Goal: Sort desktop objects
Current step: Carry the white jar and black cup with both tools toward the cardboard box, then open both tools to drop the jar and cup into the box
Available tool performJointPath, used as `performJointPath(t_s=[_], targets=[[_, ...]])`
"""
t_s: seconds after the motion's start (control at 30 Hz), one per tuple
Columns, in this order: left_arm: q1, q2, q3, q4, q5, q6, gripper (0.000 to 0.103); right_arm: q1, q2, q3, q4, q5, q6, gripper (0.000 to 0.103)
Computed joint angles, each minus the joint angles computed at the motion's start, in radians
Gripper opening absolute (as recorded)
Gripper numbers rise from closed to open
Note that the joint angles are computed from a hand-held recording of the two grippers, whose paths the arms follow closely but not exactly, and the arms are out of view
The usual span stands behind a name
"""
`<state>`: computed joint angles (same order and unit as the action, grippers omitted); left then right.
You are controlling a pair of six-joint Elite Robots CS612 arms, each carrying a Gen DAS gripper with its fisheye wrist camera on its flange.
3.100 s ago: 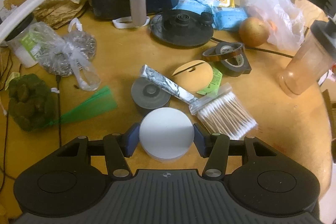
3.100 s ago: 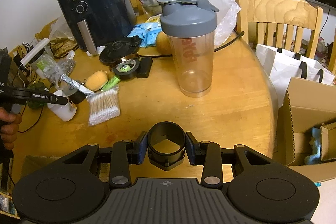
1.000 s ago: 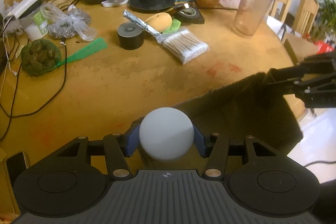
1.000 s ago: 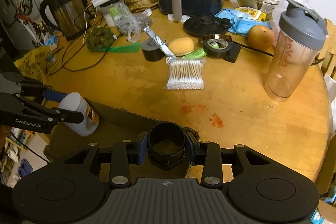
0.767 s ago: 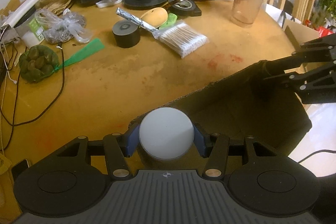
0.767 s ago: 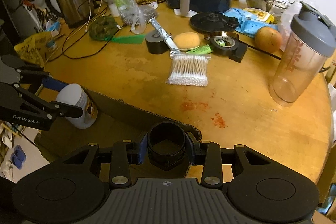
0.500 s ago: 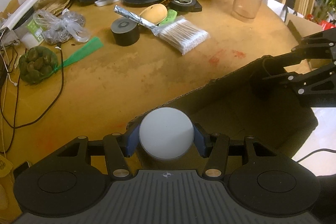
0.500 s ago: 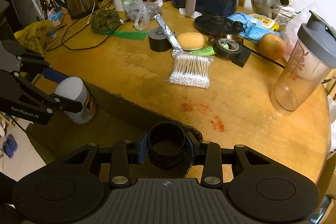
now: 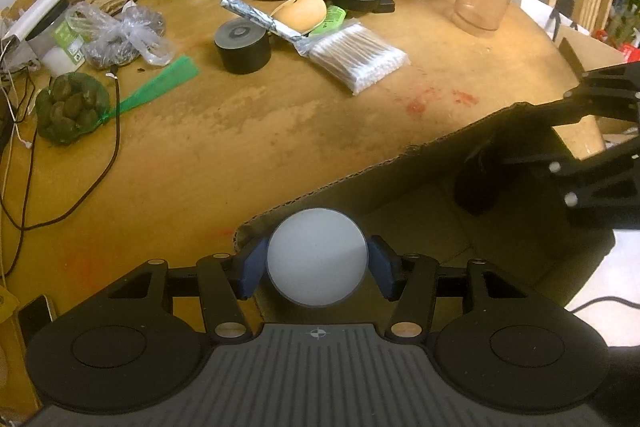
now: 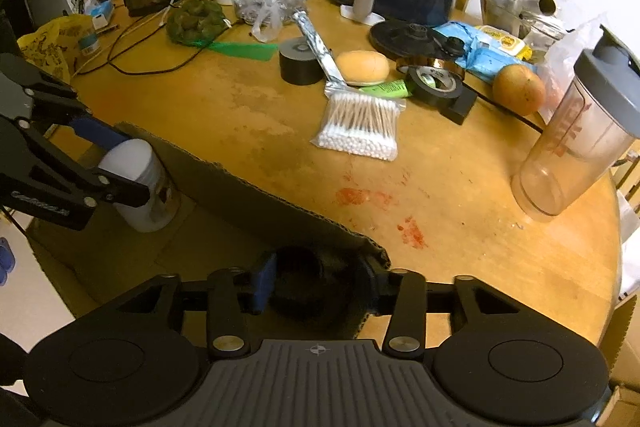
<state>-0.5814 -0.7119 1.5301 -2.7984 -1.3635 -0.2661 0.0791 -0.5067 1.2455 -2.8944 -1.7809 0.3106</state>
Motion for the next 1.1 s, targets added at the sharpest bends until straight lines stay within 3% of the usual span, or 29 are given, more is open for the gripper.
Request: performJointPath(t_s=[0.17, 0.3, 0.7, 0.73, 0.8, 1.1], targets=[[0.005, -0.011, 0.002, 0.006, -0.022, -0.027, 0.054, 0.004, -0.010, 0.008, -0.040, 0.001, -0.006, 0.080], [0.007, -0.025, 0.021, -0.069, -0.022, -0.035, 0.054, 0.004, -0.018, 0.016, -0.074, -0.008, 0.000, 0.095], [0.035, -0.034, 0.014, -0.126, -0.026, -0.143, 0.056, -0.009, -0.031, 0.020, -0.055, -0.064, 0.066, 0.103], [0.037, -0.035, 0.014, -0.125, -0.025, -0.150, 0.058, -0.011, -0.033, 0.021, -0.051, -0.066, 0.078, 0.103], [0.038, -0.037, 0.014, -0.126, -0.016, -0.176, 0.073, -0.015, -0.036, 0.024, -0.036, -0.068, 0.102, 0.103], [0.045, -0.040, 0.008, -0.115, -0.001, -0.211, 0.074, -0.045, -0.042, 0.019, -0.004, -0.076, 0.158, 0.103]])
